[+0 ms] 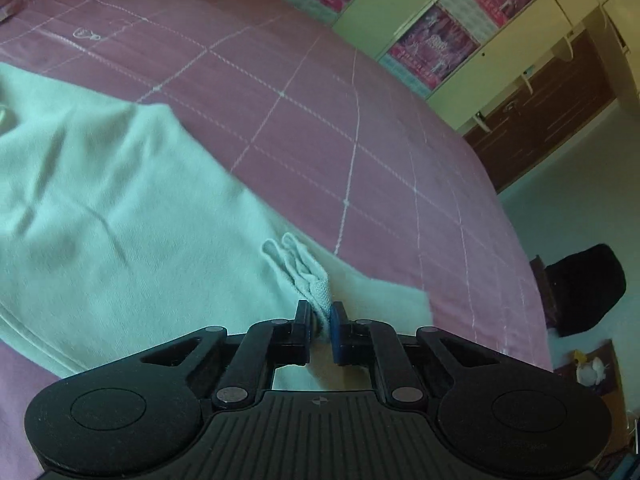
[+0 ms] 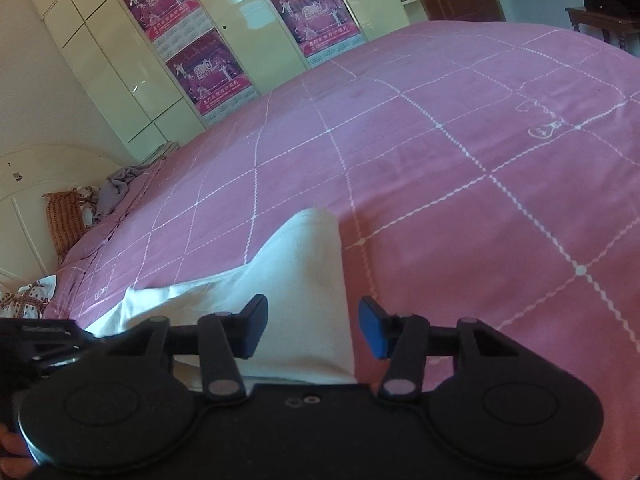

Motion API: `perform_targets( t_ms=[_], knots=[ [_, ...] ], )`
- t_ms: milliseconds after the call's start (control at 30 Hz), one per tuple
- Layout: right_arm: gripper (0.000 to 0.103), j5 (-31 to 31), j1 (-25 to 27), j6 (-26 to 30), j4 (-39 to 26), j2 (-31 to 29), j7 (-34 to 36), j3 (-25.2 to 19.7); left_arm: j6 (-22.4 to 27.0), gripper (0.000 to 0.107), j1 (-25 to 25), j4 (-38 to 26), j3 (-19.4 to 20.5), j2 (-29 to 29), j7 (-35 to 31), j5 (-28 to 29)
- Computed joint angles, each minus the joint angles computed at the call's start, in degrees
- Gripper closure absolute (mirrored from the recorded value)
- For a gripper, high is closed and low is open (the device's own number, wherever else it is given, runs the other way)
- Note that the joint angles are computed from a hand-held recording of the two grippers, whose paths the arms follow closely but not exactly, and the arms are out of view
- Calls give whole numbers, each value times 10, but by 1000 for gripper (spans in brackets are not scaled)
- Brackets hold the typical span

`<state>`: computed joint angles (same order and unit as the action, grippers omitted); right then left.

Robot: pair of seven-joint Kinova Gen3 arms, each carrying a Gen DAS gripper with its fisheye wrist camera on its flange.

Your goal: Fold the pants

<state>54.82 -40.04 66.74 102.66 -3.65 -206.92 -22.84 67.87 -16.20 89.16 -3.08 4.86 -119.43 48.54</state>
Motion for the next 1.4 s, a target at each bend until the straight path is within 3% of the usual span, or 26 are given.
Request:
perform_targets(
  t_ms=[133,233,300,367,500,600,667,733,800,833,933,1033,1133,1400],
  knots=[
    [62,-3,5,-5,-22,16,53,8,-16,98,-10,-6,-32,-5,-32,-21],
    [66,-11,-7,-14,-46,40,115,22,-17,98,63,-7,-98,24,-57,-91],
    [70,-29,-12,-24,-68,61,162,32,-45,97,107,17,-121,31,-71,-138],
    [71,-36,10,-15,-96,91,209,2,-73,97,109,32,-110,20,-68,-160],
    [71,-54,70,32,-138,158,302,-90,-90,95,26,29,-35,-1,-32,-173],
    [70,-95,73,18,-142,141,353,-71,-98,93,2,26,-25,-16,-66,-138],
    [68,-115,48,-19,-133,119,345,-19,-77,91,37,9,-51,-9,-76,-127],
    [68,-104,12,-34,-138,115,322,28,-82,82,83,7,-72,-7,-65,-134],
    [68,-93,-7,-25,-161,129,332,49,-88,58,130,7,-84,-2,-51,-155],
    [69,-88,-12,-18,-172,138,338,55,-97,54,151,8,-86,1,-36,-176],
    [68,-88,-24,-5,-194,160,360,74,-151,53,191,39,-75,6,-4,-244],
    [67,-117,-10,5,-197,190,396,70,-215,53,228,87,-72,-23,-4,-294],
    [67,-96,-50,7,-183,190,384,98,-235,53,229,106,-71,-33,-11,-290],
    [67,-73,-64,18,-173,189,350,94,-258,50,244,123,-75,-43,-17,-299]
  ],
)
